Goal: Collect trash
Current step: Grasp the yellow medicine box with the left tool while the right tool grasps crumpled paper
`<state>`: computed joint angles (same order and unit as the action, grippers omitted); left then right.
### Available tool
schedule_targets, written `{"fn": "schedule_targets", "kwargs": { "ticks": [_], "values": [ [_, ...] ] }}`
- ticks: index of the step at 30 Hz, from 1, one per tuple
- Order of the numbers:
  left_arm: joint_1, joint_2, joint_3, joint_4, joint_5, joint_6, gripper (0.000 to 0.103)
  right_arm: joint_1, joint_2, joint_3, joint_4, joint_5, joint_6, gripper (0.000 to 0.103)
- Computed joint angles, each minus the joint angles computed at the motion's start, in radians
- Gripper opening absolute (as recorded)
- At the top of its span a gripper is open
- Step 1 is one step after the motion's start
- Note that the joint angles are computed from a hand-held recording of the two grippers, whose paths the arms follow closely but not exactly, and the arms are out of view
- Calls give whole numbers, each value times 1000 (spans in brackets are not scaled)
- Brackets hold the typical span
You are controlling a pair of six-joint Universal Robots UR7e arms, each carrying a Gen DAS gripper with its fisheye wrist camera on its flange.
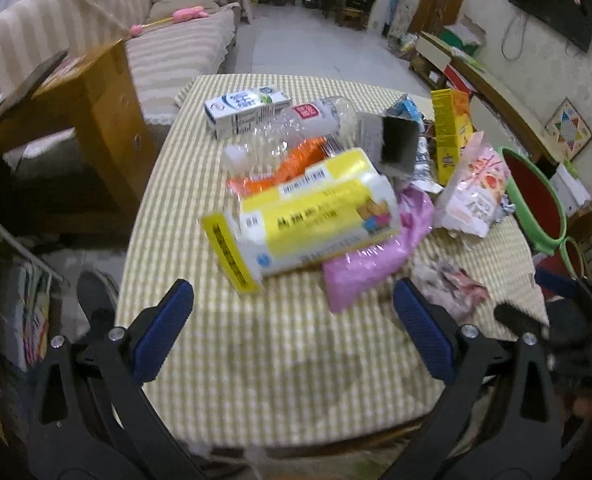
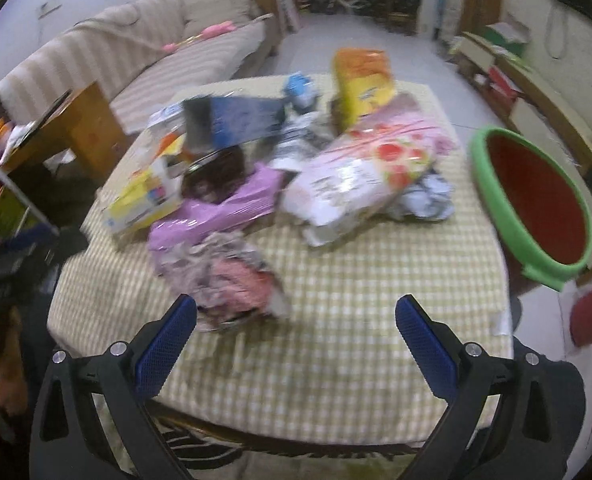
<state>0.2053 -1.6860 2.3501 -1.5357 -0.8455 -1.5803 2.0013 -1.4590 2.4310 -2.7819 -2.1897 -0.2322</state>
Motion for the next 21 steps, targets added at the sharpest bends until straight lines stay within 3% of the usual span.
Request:
{"fn": "schedule_targets", "kwargs": {
  "ticks": [7, 11, 17, 21],
  "values": [
    [150, -8, -5, -149, 16, 308, 98, 2, 121, -40, -17, 0, -38, 96],
    [206, 29, -9, -269, -1, 548, 98, 5, 182, -60, -44, 22, -53, 96],
    [269, 97, -23, -331, -1, 772, 98, 0, 246, -97, -54, 33, -49, 96],
    [313, 102, -19, -389, -21, 904, 98, -13, 285, -128, -16, 36, -34, 84]
  ]
}}
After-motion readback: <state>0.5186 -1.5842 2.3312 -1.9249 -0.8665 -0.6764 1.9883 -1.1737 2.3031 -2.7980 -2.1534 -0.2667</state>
